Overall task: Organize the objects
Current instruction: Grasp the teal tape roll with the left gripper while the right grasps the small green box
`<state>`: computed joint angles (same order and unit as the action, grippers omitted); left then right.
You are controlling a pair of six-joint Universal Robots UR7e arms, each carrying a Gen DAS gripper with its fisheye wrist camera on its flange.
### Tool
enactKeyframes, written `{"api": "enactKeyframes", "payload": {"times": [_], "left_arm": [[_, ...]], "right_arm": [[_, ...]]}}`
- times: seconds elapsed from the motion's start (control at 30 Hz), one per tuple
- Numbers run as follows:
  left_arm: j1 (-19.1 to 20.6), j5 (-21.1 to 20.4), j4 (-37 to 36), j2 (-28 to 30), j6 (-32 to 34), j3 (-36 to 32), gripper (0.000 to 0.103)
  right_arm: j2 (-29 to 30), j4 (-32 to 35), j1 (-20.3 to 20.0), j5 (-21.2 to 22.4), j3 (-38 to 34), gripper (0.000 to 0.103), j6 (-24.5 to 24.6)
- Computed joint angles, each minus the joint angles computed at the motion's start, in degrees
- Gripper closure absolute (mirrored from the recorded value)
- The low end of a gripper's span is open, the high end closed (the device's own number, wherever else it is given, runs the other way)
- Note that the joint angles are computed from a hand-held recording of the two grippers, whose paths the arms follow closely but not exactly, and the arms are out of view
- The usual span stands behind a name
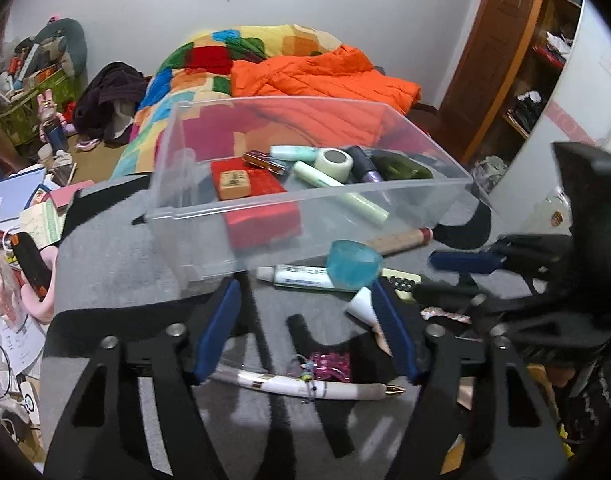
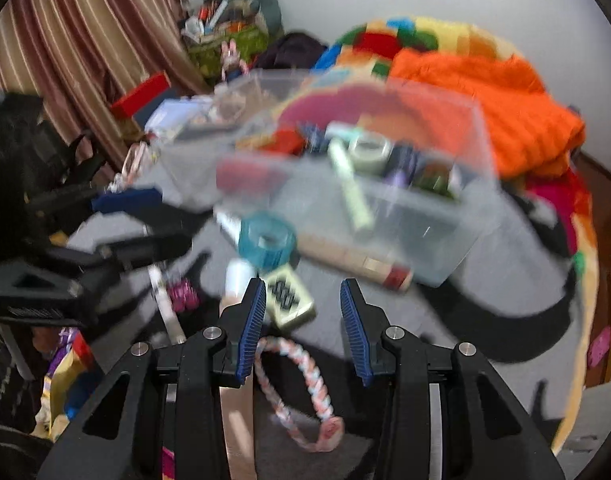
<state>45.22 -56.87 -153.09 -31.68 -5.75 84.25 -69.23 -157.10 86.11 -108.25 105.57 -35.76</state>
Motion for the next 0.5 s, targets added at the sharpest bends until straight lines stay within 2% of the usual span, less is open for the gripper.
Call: {"api": "enactKeyframes", "payload": {"times": [0.17,0.27,0.43,0.5], "left_arm": [[0.1,-1.3,2.2,1.7,0.8,-2.4,0.037],[0.2,-1.4,3.8,3.3,1.6,-4.5,0.037],[0.6,-2.0,6.6,5.8,1.9,-8.1,0.037],[0.7,-2.4,6.9,6.7,2.3,-9.1,0.044]], "right_arm": [[0.9,0.4,-0.9,0.6,-0.2,0.069,0.3],[1.3,-0.8,-1.0,0.5,0.0,0.078,-0.1],[0.1,-3.9,-1.4,0.2,2.0,0.079,-1.5],[-0.7,-4.6,-1.7,-0.3,2.9,0.079,-1.8]]}}
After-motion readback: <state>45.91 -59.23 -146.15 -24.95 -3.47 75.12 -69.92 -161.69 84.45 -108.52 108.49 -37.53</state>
